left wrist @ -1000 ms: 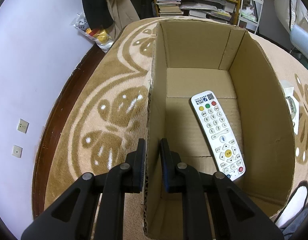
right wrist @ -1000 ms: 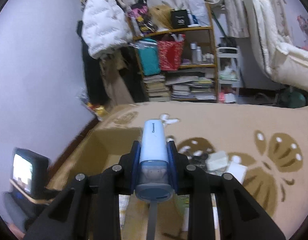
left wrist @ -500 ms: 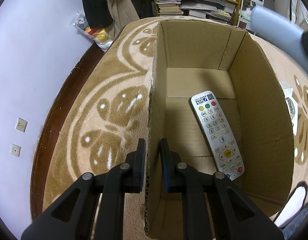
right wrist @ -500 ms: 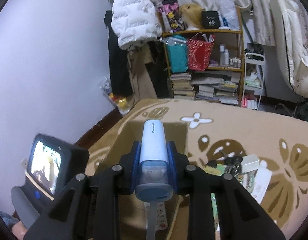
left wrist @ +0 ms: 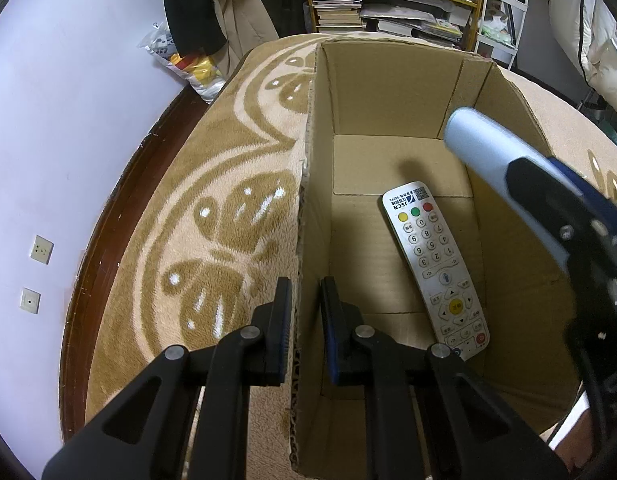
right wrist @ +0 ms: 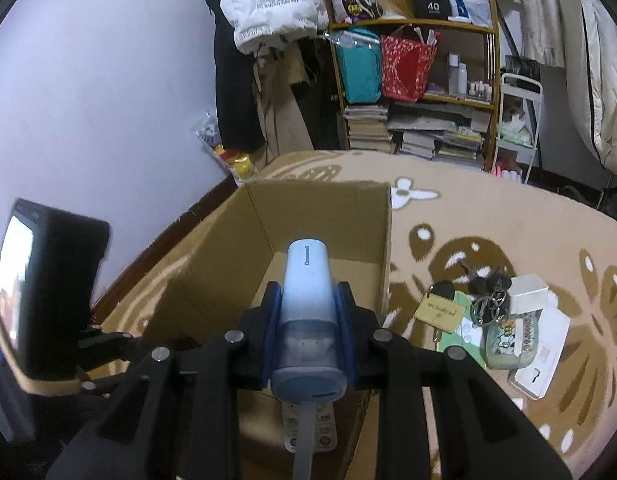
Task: Organize rigid objects
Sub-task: 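Lift the trimmer into the box with the right tool and release it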
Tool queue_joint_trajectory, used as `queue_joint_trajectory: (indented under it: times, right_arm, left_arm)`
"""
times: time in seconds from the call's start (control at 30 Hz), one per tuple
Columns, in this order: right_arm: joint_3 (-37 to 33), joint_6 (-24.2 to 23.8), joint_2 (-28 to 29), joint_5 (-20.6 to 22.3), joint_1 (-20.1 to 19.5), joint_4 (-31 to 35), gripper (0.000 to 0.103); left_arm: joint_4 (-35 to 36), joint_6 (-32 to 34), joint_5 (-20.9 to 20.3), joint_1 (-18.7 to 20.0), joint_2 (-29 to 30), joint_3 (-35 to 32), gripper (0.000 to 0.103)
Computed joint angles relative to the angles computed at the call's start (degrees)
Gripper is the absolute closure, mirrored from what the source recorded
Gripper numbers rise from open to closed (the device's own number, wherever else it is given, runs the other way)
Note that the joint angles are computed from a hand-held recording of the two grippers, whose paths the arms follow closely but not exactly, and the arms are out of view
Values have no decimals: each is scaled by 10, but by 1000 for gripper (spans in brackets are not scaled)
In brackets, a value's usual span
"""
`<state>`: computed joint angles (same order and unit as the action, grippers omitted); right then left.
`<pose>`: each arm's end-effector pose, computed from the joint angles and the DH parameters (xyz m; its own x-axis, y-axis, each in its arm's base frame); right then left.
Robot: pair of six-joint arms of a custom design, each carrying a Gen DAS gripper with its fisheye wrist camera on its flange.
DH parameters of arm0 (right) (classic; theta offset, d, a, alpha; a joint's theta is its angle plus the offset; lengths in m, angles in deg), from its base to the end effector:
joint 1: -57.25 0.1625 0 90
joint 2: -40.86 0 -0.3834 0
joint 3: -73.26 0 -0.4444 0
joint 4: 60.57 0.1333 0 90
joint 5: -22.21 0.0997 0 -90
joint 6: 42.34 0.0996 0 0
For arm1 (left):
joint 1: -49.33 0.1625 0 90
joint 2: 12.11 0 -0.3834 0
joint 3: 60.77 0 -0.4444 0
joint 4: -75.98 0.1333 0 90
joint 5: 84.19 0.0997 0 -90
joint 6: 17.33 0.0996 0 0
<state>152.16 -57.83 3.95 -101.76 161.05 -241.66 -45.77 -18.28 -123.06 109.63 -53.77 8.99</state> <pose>0.2578 -0.7240 0.1167 -0.8315 0.0348 0.5544 -0.3925 0.6695 -0.6307 -0.2043 -0.7837 0.1520 -0.5778 0.2535 -0.7758 0.4849 0.8712 -0.0765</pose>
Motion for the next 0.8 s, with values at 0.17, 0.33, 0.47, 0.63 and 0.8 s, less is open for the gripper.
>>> queue_joint_trajectory:
  times: [0.17, 0.33, 0.47, 0.63, 0.8]
  right_arm:
    - [-6, 4, 5, -3, -5, 18, 74]
    - [-12, -13, 11, -19, 1, -4, 84]
    - [-2, -9, -2, -17, 4, -20, 83]
    - [1, -22, -15, -52, 8, -44, 71]
    - [14, -10, -32, -65, -1, -68, 23]
  left_arm:
    - [-1, 2, -1, 0, 0, 0, 89]
    - [-6, 6, -6, 1, -2, 2, 88]
    - [-6, 4, -8, 2, -2, 0, 88]
    - [-6, 6, -1, 1, -2, 2, 88]
    - [-6, 6, -1, 0, -1, 2, 88]
